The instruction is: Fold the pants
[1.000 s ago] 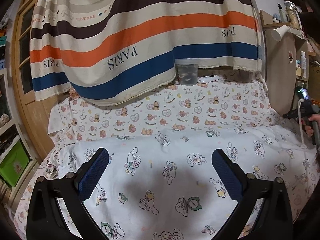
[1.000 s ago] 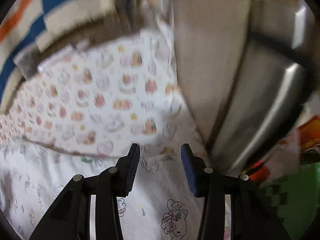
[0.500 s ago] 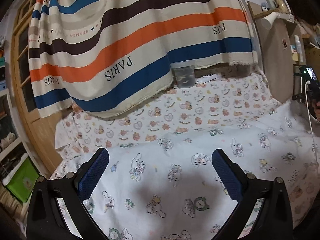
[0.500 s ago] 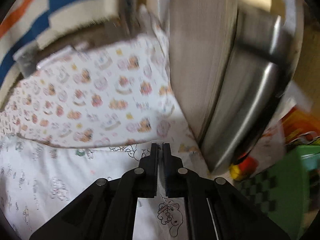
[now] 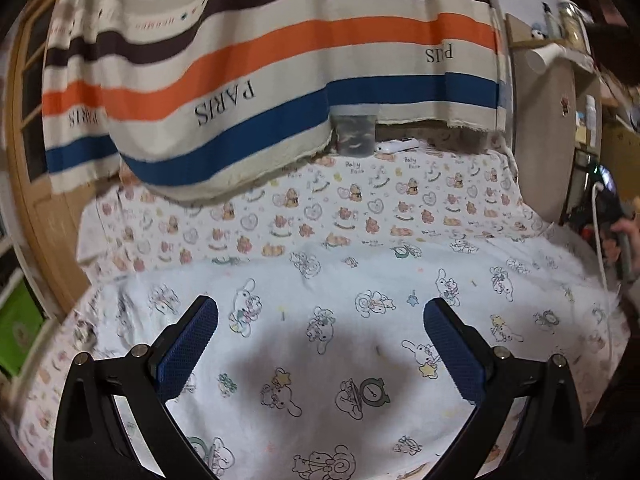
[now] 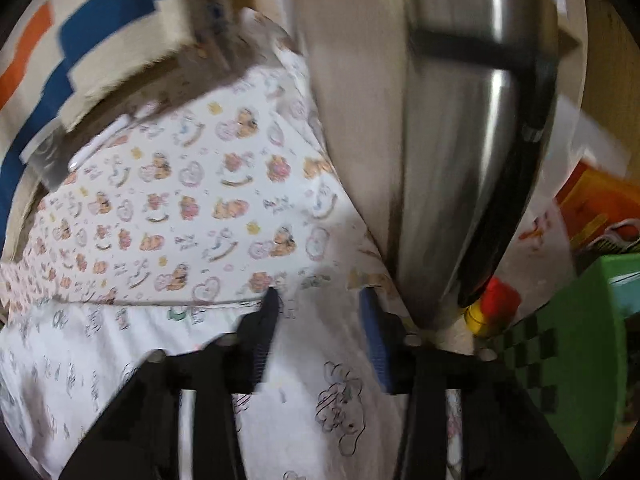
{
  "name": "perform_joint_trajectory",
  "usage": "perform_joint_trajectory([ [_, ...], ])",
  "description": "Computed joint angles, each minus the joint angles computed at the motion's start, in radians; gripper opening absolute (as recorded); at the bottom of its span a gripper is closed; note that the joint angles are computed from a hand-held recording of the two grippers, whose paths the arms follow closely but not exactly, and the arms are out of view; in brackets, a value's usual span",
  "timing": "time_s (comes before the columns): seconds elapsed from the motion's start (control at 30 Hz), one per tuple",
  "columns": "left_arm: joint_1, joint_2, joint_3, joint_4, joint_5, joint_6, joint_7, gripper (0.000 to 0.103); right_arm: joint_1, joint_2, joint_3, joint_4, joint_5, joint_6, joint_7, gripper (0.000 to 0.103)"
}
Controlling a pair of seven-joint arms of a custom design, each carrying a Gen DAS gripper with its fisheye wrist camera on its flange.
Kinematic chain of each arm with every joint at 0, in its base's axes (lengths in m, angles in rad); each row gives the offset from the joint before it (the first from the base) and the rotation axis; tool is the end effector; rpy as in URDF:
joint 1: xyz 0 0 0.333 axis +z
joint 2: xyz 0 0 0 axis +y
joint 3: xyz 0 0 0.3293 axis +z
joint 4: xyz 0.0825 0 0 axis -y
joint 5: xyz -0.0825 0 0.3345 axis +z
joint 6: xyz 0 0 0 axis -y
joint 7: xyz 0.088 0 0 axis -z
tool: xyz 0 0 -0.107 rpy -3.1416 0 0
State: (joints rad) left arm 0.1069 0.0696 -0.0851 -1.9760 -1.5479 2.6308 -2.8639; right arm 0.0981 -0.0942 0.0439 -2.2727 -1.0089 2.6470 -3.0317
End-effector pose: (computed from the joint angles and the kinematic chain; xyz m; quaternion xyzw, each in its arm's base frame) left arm 0.5612 0.0379 0.5144 -0.3947 0.7396 -0.4689 0.2780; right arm 0.4844 0.0926 0.4792 -0.3745 0.8450 -0.2957 0.2414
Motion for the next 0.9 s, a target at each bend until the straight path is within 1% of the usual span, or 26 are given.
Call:
perform_joint_trajectory([
  [0.03, 0.007, 0.006, 0.006, 0.006, 0.056, -0.042, -0.061, 0.102, -0.005, 0.015, -0.005, 0.010, -0.016, 0.013, -0.004, 0.028],
  [0.1, 0.027, 0.024, 0.017, 0.031, 0.157, -0.141, -0.186, 0.102, -0.005, 0.035, -0.009, 0.034, -0.041, 0.014, -0.020, 0.024],
  [0.17, 0.043, 0.033, 0.016, 0.045, 0.196, -0.195, -0.239, 0.102, -0.002, 0.063, -0.018, 0.067, -0.044, 0.005, -0.057, 0.023],
  [0.23, 0.053, 0.027, 0.010, 0.038, 0.183, -0.215, -0.216, 0.102, 0.006, 0.099, -0.030, 0.106, 0.042, -0.029, -0.143, 0.023],
  [0.27, 0.056, 0.020, 0.009, 0.030, 0.169, -0.219, -0.195, 0.102, 0.012, 0.112, -0.034, 0.119, 0.072, -0.047, -0.171, 0.020],
  [0.3, 0.056, 0.011, 0.007, 0.019, 0.149, -0.214, -0.168, 0.102, 0.019, 0.123, -0.038, 0.129, 0.088, -0.069, -0.188, 0.015],
  [0.37, 0.048, 0.001, 0.004, 0.005, 0.106, -0.176, -0.116, 0.102, 0.040, 0.135, -0.040, 0.140, 0.061, -0.129, -0.168, 0.014],
  [0.4, 0.042, -0.003, 0.003, -0.002, 0.082, -0.153, -0.090, 0.102, 0.046, 0.135, -0.043, 0.137, 0.051, -0.132, -0.168, 0.014],
  [0.47, 0.033, 0.008, 0.003, 0.009, 0.074, -0.125, -0.085, 0.102, 0.053, 0.132, -0.046, 0.124, 0.058, -0.095, -0.191, 0.014],
  [0.53, 0.030, 0.019, 0.002, 0.019, 0.077, -0.111, -0.094, 0.102, 0.058, 0.121, -0.045, 0.105, 0.080, -0.033, -0.221, 0.014],
  [0.6, 0.031, 0.025, 0.001, 0.023, 0.079, -0.115, -0.100, 0.102, 0.059, 0.110, -0.042, 0.079, 0.164, 0.065, -0.310, 0.014],
  [0.63, 0.034, 0.024, 0.001, 0.021, 0.078, -0.124, -0.095, 0.102, 0.059, 0.106, -0.038, 0.059, 0.246, 0.135, -0.398, 0.014],
  [0.67, 0.036, 0.020, 0.001, 0.017, 0.075, -0.132, -0.087, 0.102, 0.063, 0.105, -0.033, 0.050, 0.327, 0.166, -0.486, 0.014],
  [0.73, 0.038, 0.008, 0.003, 0.003, 0.060, -0.146, -0.061, 0.102, 0.076, 0.098, -0.023, 0.045, 0.387, 0.167, -0.546, 0.014],
  [0.77, 0.038, 0.002, 0.004, -0.004, 0.053, -0.151, -0.049, 0.102, 0.080, 0.093, -0.020, 0.046, 0.367, 0.154, -0.525, 0.014],
  [0.8, 0.037, -0.002, 0.006, -0.009, 0.049, -0.156, -0.043, 0.102, 0.082, 0.087, -0.019, 0.051, 0.315, 0.133, -0.471, 0.014],
  [0.83, 0.037, -0.006, 0.008, -0.012, 0.047, -0.159, -0.040, 0.102, 0.082, 0.075, -0.016, 0.057, 0.227, 0.095, -0.382, 0.014],
  [0.87, 0.036, -0.008, 0.010, -0.015, 0.047, -0.162, -0.038, 0.102, 0.079, 0.066, -0.012, 0.065, 0.162, 0.055, -0.314, 0.021],
  [0.9, 0.035, -0.009, 0.012, -0.015, 0.049, -0.163, -0.041, 0.102, 0.076, 0.058, -0.008, 0.071, 0.103, 0.014, -0.246, 0.035],
])
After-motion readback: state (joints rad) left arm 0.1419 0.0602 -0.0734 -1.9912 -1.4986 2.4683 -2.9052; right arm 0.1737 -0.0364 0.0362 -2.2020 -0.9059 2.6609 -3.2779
